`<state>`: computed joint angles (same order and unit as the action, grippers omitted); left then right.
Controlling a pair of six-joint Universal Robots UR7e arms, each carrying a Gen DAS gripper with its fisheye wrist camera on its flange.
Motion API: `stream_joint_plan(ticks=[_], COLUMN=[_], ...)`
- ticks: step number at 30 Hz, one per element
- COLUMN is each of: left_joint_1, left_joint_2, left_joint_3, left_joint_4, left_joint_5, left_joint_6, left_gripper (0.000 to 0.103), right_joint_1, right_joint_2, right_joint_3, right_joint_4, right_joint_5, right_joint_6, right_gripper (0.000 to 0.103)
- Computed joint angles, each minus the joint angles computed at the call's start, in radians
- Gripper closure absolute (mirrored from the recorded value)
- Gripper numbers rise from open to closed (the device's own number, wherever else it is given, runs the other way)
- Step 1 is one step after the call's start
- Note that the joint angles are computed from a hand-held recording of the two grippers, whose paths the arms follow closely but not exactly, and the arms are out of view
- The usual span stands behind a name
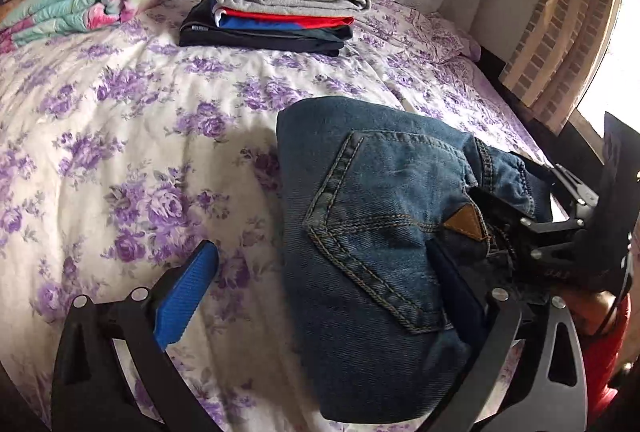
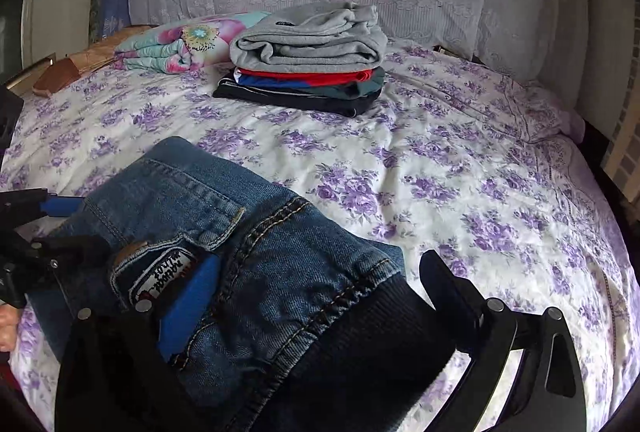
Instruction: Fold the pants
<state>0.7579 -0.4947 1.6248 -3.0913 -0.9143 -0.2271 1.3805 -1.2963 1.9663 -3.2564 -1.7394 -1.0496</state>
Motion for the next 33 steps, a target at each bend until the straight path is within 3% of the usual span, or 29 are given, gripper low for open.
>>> stream_joint_plan(ticks=[3, 6, 9, 11, 13, 15, 18, 22, 25, 27, 29, 30, 33], left_joint_1=[-0.062, -0.081, -0.059, -0.034, -0.028, -0.046, -0.1, -0.113, -0.089, -0.056, -0.025, -0.022, -0.044], left_joint_2=[0.005, -0.002, 0.046, 0.029, 0.027, 0.032, 0.047, 0.03, 0.034, 0.06, 0.038, 0.035, 0.049], left_joint_3=[0.027, 0.056, 0.008, 0.014, 0.022, 0.035, 0.05, 0.05, 0.009, -0.031, -0.028, -0.023, -0.029], left_joint_4=[-0.095, -0.174, -0.037, -0.053, -0.057, -0.09, -0.156, -0.236, -0.145, -0.043, -0.013, -0.023, -0.023], left_joint_5=[0.121, 0.082, 0.089, 0.009, -0.003, 0.042, 0.168, 0.158, 0.174, 0.168, 0.073, 0.063, 0.121], left_joint_6=[0.084, 0.13, 0.093, 0.057, 0.043, 0.055, 0.133, 0.21, 0.131, 0.081, 0.024, 0.021, 0.038], left_gripper=[0.005, 0.005, 0.004, 0.004, 0.004, 0.004, 0.004, 0.004, 0.004, 0.004, 0.004, 0.004, 0.004], right_joint_1=[-0.032, -0.077, -0.119, -0.157, -0.173, -0.178, -0.199, -0.225, -0.213, -0.209, -0.234, -0.227, -0.23], right_joint_2=[-0.087, -0.184, -0.15, -0.172, -0.176, -0.185, -0.241, -0.286, -0.222, -0.155, -0.131, -0.13, -0.133], right_joint_3=[0.105, 0.153, 0.145, 0.096, 0.07, 0.089, 0.128, 0.06, -0.034, -0.109, -0.104, -0.086, -0.077], right_joint_4=[-0.118, 0.022, 0.087, 0.256, 0.335, 0.31, 0.296, 0.438, 0.496, 0.624, 0.635, 0.601, 0.598], right_joint_5=[0.131, 0.194, 0.137, 0.204, 0.235, 0.249, 0.325, 0.452, 0.392, 0.335, 0.395, 0.382, 0.387], right_joint_6=[-0.034, -0.046, -0.03, 0.085, 0.135, 0.121, 0.085, 0.179, 0.336, 0.428, 0.397, 0.389, 0.376], right_gripper=[0.004, 0.004, 0.003, 0.003, 0.003, 0.003, 0.003, 0.003, 0.003, 0.003, 0.003, 0.003, 0.003])
